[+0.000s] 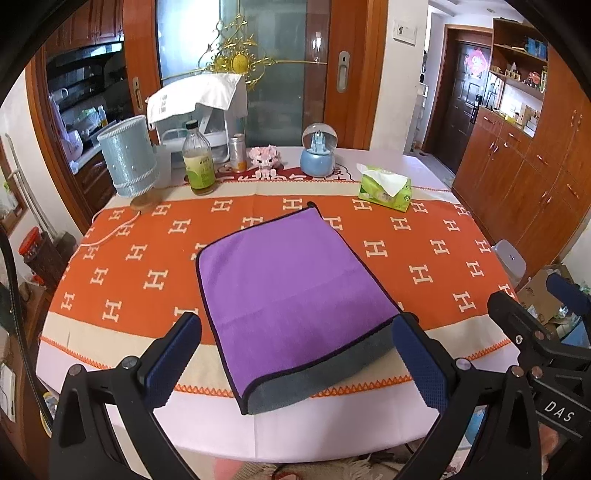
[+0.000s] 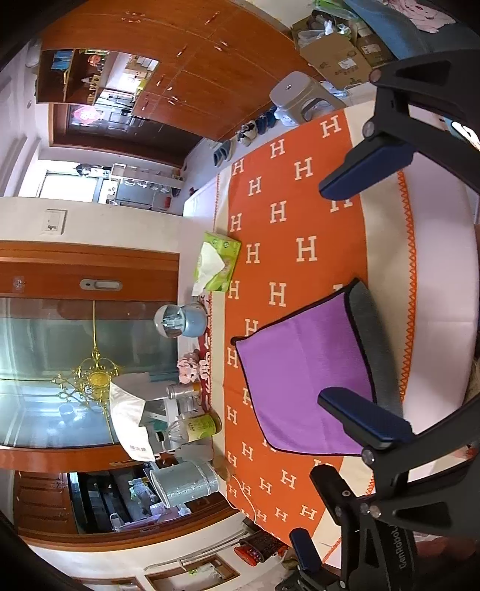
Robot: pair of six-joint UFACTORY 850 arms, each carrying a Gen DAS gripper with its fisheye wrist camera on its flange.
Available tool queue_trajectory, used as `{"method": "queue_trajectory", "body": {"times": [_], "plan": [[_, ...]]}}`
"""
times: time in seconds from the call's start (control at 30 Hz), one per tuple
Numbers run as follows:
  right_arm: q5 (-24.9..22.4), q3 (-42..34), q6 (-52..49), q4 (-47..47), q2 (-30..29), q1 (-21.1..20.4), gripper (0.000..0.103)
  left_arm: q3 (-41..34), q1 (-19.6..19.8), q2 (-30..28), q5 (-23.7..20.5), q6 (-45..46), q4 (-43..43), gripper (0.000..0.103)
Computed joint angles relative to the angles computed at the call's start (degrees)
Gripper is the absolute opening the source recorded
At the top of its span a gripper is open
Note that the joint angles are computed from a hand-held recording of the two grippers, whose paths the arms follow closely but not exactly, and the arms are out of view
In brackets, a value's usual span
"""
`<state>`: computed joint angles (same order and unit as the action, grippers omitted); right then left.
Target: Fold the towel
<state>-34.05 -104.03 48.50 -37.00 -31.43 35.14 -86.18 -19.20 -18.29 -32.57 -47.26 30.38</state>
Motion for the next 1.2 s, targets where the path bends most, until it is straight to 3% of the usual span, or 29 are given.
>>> {"method": "queue_trajectory", "body": {"times": [0.27, 0.47, 0.63, 0.73, 0.87, 0.93, 1.07, 1.2], "plan": [[1.04, -0.98, -0.59, -1.16, -0.34, -0.14, 0.102, -0.13, 0.59, 0.05, 0.32, 1.45, -0.39, 0.102], [3.06, -3.01, -6.32, 2.58, -1.74, -1.16, 0.102, 1.69, 3.1, 1.03, 3.92, 5.14, -6.65, 0.102], [3.43, -5.38, -12.56, 6.4, -4.14, -2.37, 0.102, 7.43, 4.92, 3.81, 8.18, -11.1, 5.01, 0.102], [3.73, -6.5, -15.44, 7.84, -5.69, -3.09, 0.102, 11.02, 6.58, 5.65, 12.36, -14.81, 7.09, 0.102], [4.03, -8.34, -23.26, 14.7, -8.06, -4.38, 0.101, 15.53, 7.66, 7.7, 14.42, -28.1, 18.91, 0.102], [4.54, -8.62, -26.99, 18.15, -8.89, -4.9, 0.1, 16.37, 8.37, 7.73, 14.92, -25.18, 15.67, 0.102], [6.49, -8.73, -39.19, 27.64, -10.63, -6.05, 0.099, 16.5, 9.84, 5.76, 13.19, -11.35, 0.27, 0.102], [6.16, -9.67, -51.85, 36.3, -12.9, -7.06, 0.091, 17.75, 10.22, 4.23, 13.22, -2.69, -8.52, 0.102]]}}
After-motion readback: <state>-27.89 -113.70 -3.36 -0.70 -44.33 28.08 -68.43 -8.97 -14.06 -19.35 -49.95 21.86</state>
